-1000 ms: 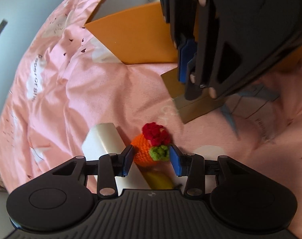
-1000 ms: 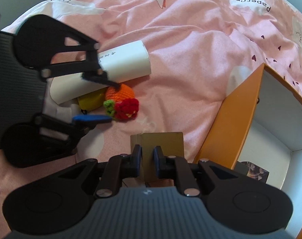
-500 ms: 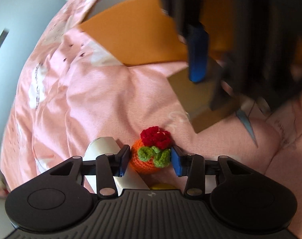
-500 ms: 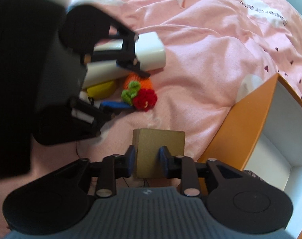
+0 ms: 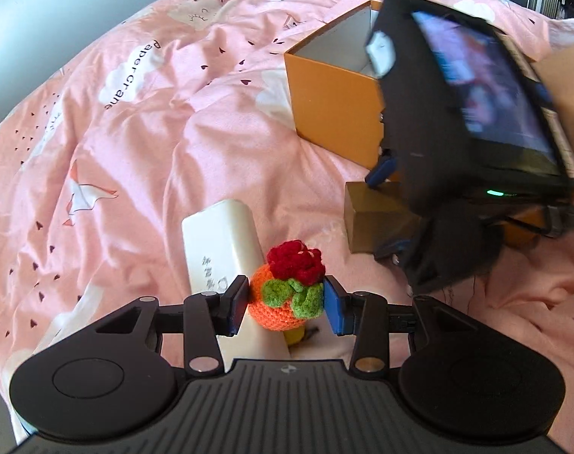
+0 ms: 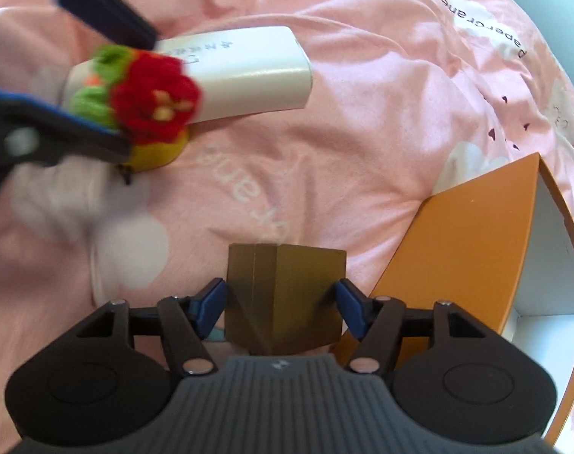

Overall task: Organize objects
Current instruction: 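Lift and carry the gold box and crocheted orange over the orange box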

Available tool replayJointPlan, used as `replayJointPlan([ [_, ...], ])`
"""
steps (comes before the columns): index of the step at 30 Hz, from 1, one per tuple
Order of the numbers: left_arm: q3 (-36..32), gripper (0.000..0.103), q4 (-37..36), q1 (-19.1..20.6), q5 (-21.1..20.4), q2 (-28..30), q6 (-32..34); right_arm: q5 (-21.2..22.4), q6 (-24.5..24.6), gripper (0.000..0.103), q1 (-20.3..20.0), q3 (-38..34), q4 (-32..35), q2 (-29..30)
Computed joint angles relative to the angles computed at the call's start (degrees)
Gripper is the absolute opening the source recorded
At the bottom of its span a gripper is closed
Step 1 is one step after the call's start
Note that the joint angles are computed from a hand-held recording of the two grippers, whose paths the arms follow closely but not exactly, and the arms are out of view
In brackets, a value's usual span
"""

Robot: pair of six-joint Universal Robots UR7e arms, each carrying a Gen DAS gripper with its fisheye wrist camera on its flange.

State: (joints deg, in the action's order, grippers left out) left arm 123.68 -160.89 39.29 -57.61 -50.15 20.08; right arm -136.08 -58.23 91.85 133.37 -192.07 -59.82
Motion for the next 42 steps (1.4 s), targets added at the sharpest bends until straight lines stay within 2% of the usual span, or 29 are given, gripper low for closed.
replayJointPlan([
  [5,1.4,0.048,-1.2,-0.3,0.0,-0.8,-0.2,-0.3,2.8,0.064,0.2,-1.2,3.7,-1.0],
  [9,2.1,0.048,-1.7,-0.6,-0.3,-1.4,-1.2,1.0,6.1,0.057,0.2,-1.5,9.1,-4.3],
  [12,2.4,0.048,-1.3,-0.8,-0.6,-1.7,-1.6,3.9,12.3,0.055,0.4,-1.7,17.4,-8.7],
  [17,3.2,0.048,0.5,-1.5,-1.3,-2.6,-1.5,14.2,24.0,0.054,-0.8,-3.1,35.2,-15.9],
  [19,3.4,0.048,1.8,-1.9,-0.8,-2.5,-1.9,15.5,27.1,0.055,-1.4,-3.7,37.8,-16.2],
  [22,3.8,0.048,2.8,-2.4,0.0,-2.4,-2.8,13.0,30.1,0.052,-0.7,-3.4,37.6,-15.3],
  [25,4.2,0.048,2.8,-2.8,-0.4,-2.8,-3.1,9.8,27.9,0.052,-0.2,-2.6,34.3,-14.4],
  [28,4.4,0.048,2.4,-3.0,-0.7,-2.8,-3.2,9.9,28.5,0.051,-0.2,-3.1,36.5,-14.8],
  [31,4.3,0.048,2.0,-3.2,-0.8,-2.5,-3.5,9.3,28.0,0.049,-0.1,-3.2,35.6,-14.1],
  [36,4.6,0.048,1.8,-3.9,-1.1,-3.1,-4.9,10.5,26.3,0.048,-0.3,-2.7,35.8,-15.9],
  [39,4.4,0.048,2.4,-4.4,-2.3,-4.3,-7.0,13.6,24.4,0.048,0.3,-2.6,39.6,-20.1],
  [42,3.7,0.048,2.9,-5.0,-4.5,-5.5,-9.8,16.8,20.0,0.047,1.2,-2.7,43.3,-25.3],
])
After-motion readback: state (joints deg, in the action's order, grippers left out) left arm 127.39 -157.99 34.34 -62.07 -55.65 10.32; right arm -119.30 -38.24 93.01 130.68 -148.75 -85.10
